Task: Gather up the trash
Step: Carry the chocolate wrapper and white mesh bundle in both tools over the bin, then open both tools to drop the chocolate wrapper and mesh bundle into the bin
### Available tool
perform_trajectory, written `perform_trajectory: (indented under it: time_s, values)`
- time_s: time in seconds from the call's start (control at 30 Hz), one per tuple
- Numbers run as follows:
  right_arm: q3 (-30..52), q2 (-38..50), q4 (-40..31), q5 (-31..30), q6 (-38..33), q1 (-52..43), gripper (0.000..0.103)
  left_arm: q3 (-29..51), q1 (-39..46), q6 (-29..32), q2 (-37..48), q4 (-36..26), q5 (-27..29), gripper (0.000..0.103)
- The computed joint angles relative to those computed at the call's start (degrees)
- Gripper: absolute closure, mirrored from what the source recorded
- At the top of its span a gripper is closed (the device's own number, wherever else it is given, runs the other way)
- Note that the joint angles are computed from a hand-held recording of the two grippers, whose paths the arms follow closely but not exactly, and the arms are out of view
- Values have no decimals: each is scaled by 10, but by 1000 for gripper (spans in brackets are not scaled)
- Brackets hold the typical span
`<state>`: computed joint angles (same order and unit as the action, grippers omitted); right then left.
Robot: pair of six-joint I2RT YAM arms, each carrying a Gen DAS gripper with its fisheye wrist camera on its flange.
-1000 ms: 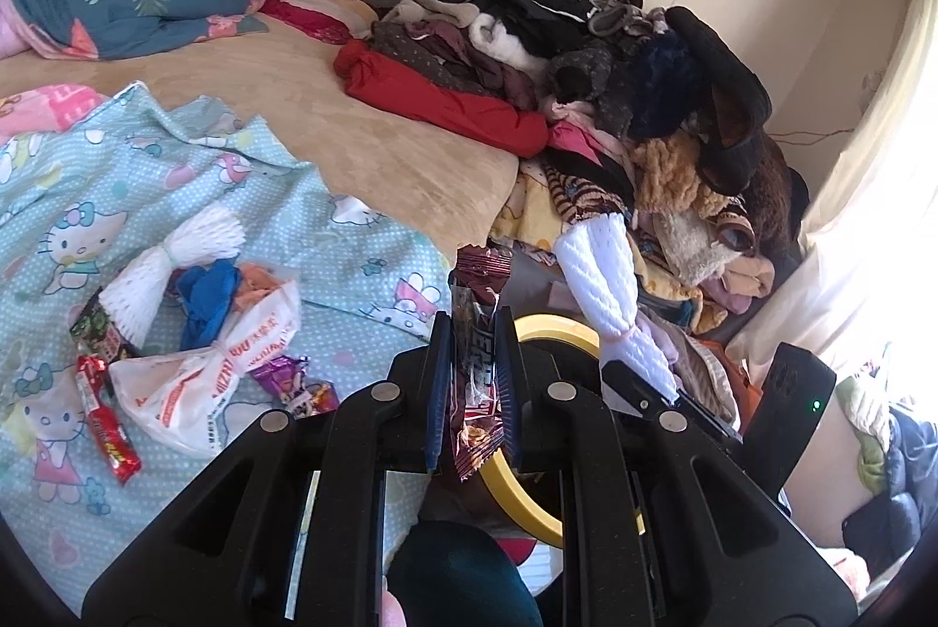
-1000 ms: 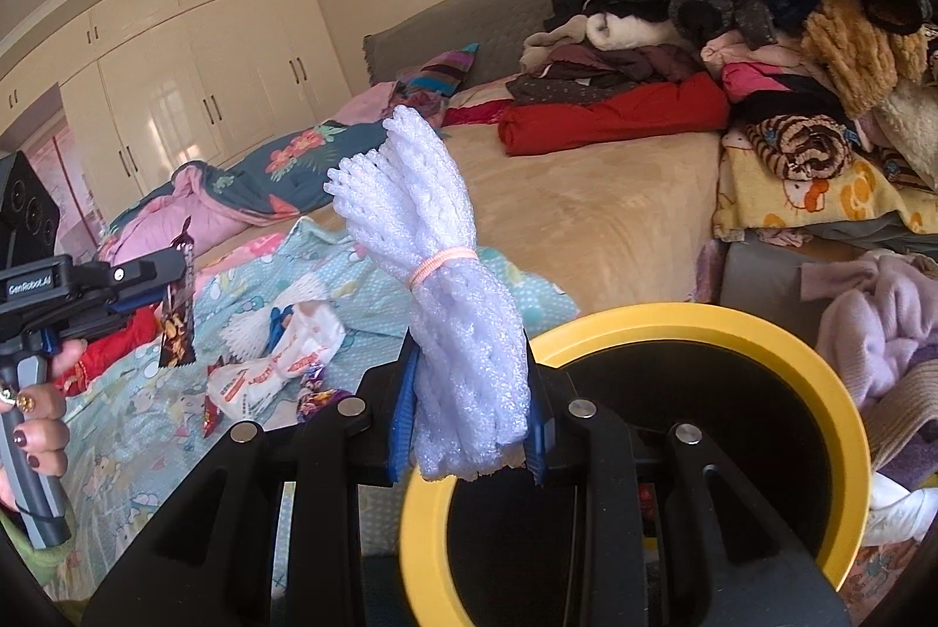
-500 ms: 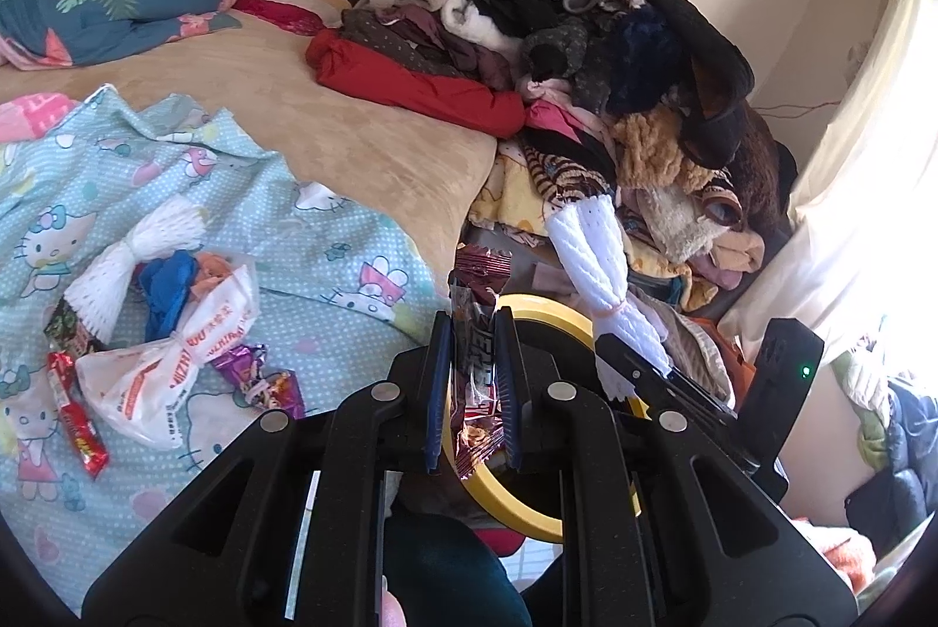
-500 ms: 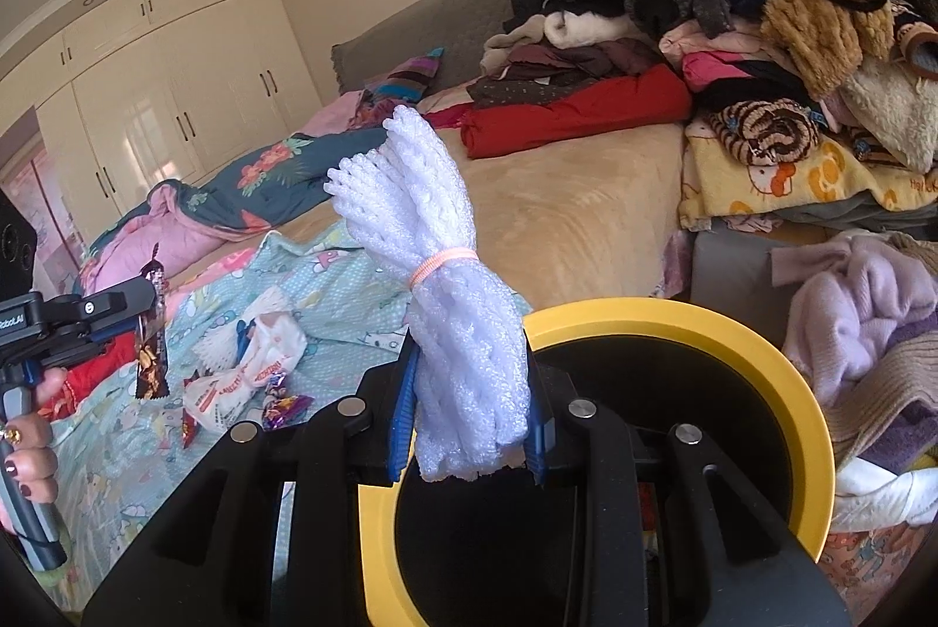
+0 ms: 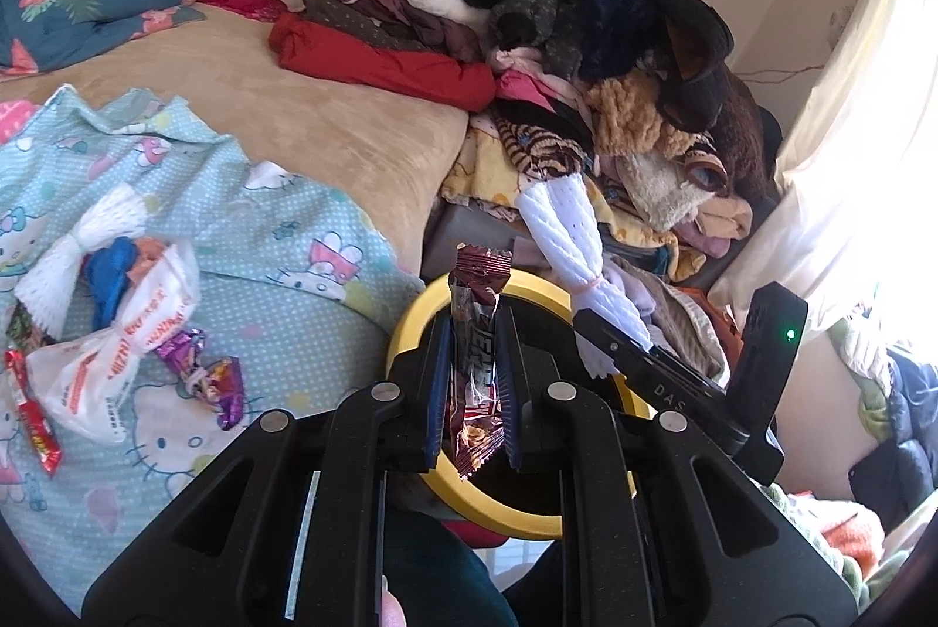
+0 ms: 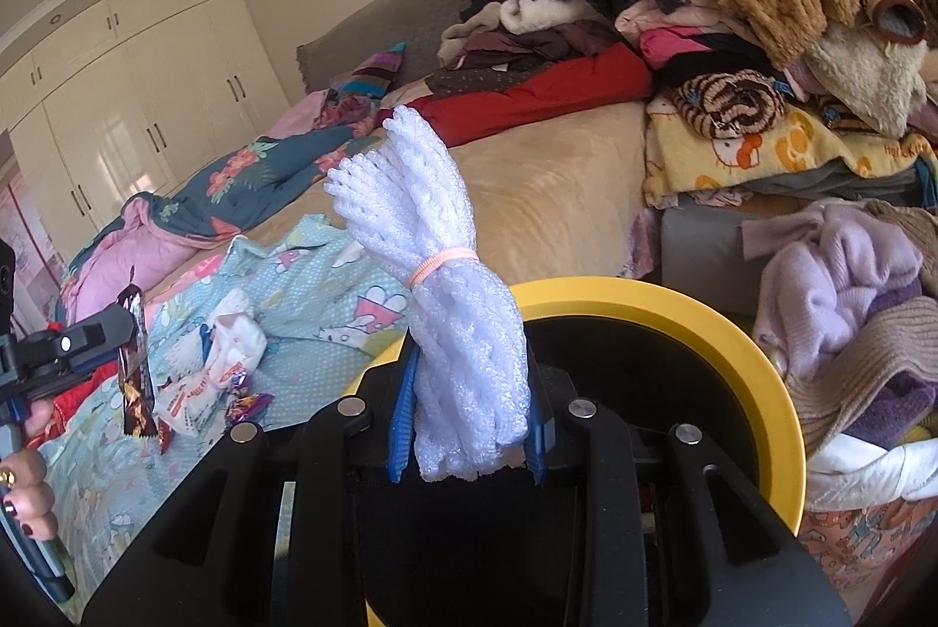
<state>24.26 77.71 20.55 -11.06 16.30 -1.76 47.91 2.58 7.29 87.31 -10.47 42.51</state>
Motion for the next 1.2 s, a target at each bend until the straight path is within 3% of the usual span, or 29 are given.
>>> perform_trajectory:
  time_s: [0.77,1.2]
  values:
    - [7,62,-13,-52,-27,-88,73,-7,-107,-22,60,60,-72,93]
    - [19,81,-34,-69,-48,-108,72,37,-150,-30,140,70,-107,93]
